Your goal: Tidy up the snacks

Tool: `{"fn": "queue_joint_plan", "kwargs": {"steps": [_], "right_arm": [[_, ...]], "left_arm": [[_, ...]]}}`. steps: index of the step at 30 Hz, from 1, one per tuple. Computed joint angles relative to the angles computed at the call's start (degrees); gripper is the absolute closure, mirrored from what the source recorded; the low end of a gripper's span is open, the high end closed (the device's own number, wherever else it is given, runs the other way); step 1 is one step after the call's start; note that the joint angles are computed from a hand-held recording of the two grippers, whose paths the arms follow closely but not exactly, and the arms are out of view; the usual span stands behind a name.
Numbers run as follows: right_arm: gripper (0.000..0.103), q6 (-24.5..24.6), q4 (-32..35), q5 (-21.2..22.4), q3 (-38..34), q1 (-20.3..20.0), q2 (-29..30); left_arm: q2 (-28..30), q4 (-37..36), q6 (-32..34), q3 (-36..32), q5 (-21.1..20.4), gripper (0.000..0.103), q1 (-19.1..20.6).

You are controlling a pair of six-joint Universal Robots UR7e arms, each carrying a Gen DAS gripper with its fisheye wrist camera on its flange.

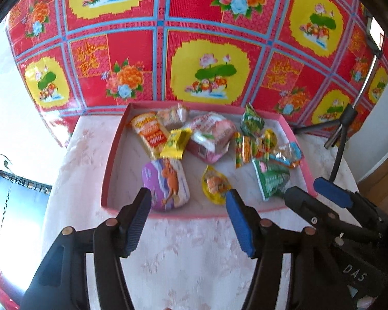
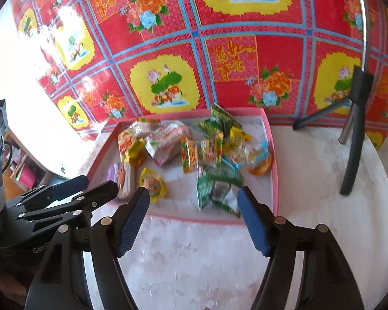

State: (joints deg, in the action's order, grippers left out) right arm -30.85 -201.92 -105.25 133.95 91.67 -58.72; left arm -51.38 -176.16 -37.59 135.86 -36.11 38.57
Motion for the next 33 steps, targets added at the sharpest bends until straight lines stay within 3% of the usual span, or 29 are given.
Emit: {"fn": "queue_joint_plan", "kwargs": {"steps": [12, 33], "right_arm": [[0.031, -0.03, -1.09, -3.46, 2.29, -1.65, 1.25], [0.031, 0.9, -2.37, -8.92, 0.32, -1.71, 5.19]], "left_arm": [[1.84, 2.61, -4.31, 1.21, -2.37, 0.04, 0.67], [4.08, 4.19, -5.39, -0.47, -2.63, 0.039, 2.89]]}}
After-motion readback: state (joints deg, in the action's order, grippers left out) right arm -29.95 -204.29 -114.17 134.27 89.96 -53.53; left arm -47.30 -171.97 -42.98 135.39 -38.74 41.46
